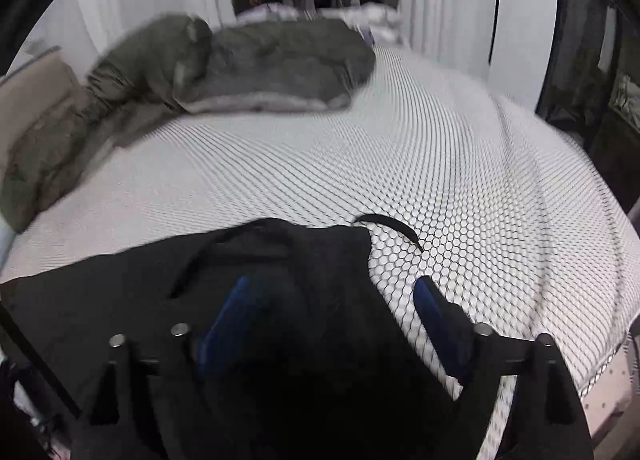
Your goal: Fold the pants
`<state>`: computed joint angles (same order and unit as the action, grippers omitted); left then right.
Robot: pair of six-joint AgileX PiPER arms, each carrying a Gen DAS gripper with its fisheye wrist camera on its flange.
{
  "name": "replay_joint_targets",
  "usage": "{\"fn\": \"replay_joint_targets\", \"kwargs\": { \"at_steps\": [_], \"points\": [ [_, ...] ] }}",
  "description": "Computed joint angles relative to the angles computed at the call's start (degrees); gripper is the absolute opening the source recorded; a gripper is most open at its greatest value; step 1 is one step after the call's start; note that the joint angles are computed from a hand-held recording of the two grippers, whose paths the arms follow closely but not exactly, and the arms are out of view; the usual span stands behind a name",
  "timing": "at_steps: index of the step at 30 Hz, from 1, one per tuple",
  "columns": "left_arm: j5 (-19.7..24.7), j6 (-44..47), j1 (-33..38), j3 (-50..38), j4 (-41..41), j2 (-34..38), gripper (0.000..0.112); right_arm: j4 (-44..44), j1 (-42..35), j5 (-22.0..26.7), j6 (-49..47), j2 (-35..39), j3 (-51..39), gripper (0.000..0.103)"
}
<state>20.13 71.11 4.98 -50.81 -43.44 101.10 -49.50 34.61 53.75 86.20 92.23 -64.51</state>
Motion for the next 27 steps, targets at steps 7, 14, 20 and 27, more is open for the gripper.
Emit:
{"fn": "replay_joint_targets", "kwargs": {
  "at_steps": [7, 14, 20, 27],
  "points": [
    [-1.33, -1.02, -0.95, 0.57, 0.17, -0.48, 0.103, -3.67, 15.55, -2.51, 9.4, -1.64, 4.63, 0.091],
    [0.83, 1.07, 0.28, -0.06, -1.83, 0.12, 0.103, 4.16, 16.92, -4.39, -3.61, 11.11, -4.0, 0.091],
    [2.12, 3.45, 1.73, -0.25, -3.41, 0.28, 0.103, 6.3, 18.84, 3.92, -0.54, 11.32, 0.27, 0.092],
    [3.18, 9.89, 2.49, 0.69, -11.05, -3.07, 0.102, 0.57, 23.44, 7.41, 18.58, 0.43, 10.95, 0.094]
  ]
}}
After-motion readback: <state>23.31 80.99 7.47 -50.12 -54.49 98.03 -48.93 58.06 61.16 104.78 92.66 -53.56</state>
